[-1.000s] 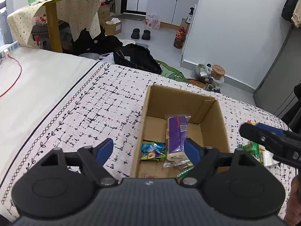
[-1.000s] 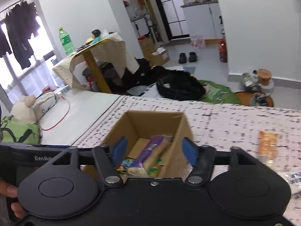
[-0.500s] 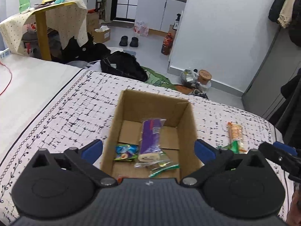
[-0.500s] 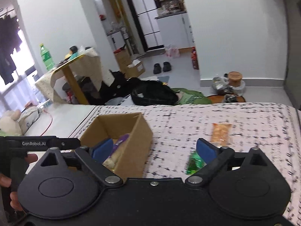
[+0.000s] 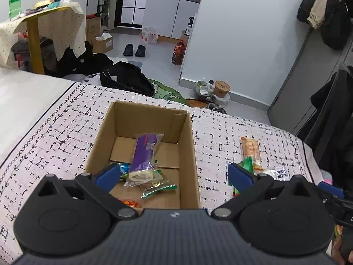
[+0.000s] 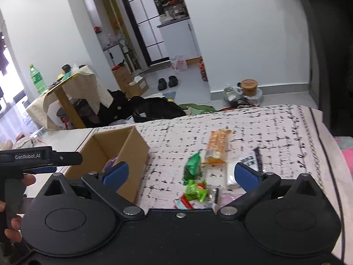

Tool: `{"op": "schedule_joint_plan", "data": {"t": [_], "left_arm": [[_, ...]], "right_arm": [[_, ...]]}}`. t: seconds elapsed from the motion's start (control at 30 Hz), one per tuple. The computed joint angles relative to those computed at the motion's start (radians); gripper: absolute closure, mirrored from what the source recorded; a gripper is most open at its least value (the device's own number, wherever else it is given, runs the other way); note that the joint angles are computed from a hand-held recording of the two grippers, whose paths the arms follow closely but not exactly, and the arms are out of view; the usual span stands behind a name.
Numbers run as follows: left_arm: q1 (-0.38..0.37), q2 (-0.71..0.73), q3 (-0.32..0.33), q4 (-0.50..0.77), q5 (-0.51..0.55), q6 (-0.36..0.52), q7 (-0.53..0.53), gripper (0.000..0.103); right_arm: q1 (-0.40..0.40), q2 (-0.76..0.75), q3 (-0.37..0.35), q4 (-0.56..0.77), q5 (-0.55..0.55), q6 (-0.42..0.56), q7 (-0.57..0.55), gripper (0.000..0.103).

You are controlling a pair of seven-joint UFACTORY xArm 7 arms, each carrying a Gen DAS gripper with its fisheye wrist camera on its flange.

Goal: Organize snacks
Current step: 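Move both tools back over the remaining snack pile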

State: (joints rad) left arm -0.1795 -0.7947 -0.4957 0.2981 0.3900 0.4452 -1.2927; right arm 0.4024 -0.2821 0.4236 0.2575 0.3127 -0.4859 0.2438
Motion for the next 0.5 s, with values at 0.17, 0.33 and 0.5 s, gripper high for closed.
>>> {"op": "schedule_joint_plan", "data": {"t": [0.17, 0.33, 0.5], "left_arm": [[-0.010, 0.028, -0.024, 0.022, 0.002, -0.001, -0.012, 0.000], [-0.001, 0.075, -0.060, 0.043, 0.020, -0.042, -0.053, 0.000], [0.020, 0.145, -0.117, 0.085, 0.063, -0.066, -0.095, 0.000]], "right_arm": [[0.013, -0.032, -0.038, -0.046, -0.036, -0.009, 0.038, 0.000], [-0.016, -0.055, -0.018, -0.078, -0.025, -0.013, 0.043, 0.000], [-0.024, -0.080, -0.047, -0.112, -0.052, 0.000, 0.083, 0.000]]}}
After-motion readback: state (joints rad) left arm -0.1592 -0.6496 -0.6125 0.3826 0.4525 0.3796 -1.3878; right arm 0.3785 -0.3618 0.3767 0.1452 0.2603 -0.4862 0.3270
